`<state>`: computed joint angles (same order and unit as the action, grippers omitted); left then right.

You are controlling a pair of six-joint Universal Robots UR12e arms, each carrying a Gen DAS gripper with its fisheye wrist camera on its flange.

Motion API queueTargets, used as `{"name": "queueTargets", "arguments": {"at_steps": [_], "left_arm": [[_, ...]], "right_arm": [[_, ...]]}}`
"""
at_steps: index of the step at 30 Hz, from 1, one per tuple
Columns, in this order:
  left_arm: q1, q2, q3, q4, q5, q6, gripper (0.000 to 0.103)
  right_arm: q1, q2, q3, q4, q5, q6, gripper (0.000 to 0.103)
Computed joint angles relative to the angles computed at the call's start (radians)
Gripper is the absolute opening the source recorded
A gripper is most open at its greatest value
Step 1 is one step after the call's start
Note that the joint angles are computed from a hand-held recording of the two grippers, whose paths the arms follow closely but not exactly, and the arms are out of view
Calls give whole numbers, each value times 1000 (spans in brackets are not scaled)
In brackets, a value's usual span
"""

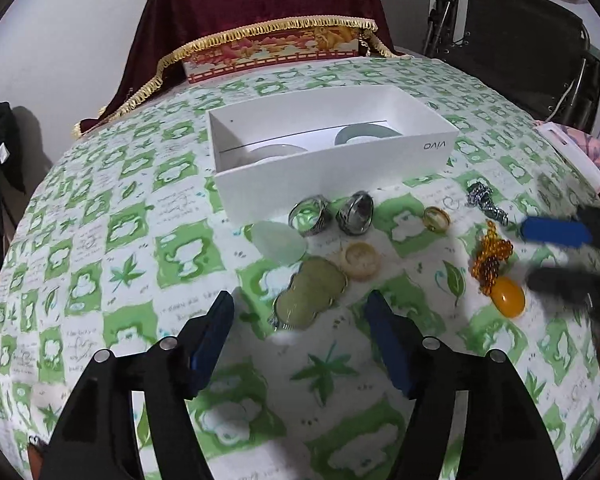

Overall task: Organize jewelry
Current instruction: 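Grasp the amber pendant with the right gripper while the left gripper approaches the gourd pendant, then grasp and lift the gourd-shaped jade pendant with the left gripper while the right holds the amber pendant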

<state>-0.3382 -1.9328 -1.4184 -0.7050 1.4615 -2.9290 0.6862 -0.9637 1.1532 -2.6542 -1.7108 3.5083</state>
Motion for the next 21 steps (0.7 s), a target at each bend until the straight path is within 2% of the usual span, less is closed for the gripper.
{"name": "queueTargets", "arguments": {"at_steps": [3, 5, 6, 8, 10, 12, 16, 19, 21], "left_arm": [[-5, -9, 12, -2, 1, 18, 67], [-3, -8, 10, -2, -24, 30, 54], [-2, -6, 8, -2, -34, 33, 51], [-2, -1, 0, 3, -50, 39, 37], [-2, 4, -8, 7, -64, 44, 28], [-3, 8, -14, 9, -76, 48, 22], [1, 12, -19, 5, -98, 37, 22], [-2, 11, -18, 7, -89, 39, 23], [-9, 7, -14, 14, -59, 45, 41]], "right_arm": [[5, 15, -38, 86, -9, -9, 50], [3, 27, -69, 166, -20, 15, 50], [0, 31, -78, 193, -10, 28, 50], [-4, 31, -75, 183, 2, 35, 51], [-2, 35, -83, 192, -5, 28, 49], [-5, 36, -81, 186, 21, 16, 21], [-15, 34, -73, 162, 65, 30, 22], [-18, 34, -72, 160, 75, 36, 23], [-13, 39, -84, 177, 57, 24, 24]]}}
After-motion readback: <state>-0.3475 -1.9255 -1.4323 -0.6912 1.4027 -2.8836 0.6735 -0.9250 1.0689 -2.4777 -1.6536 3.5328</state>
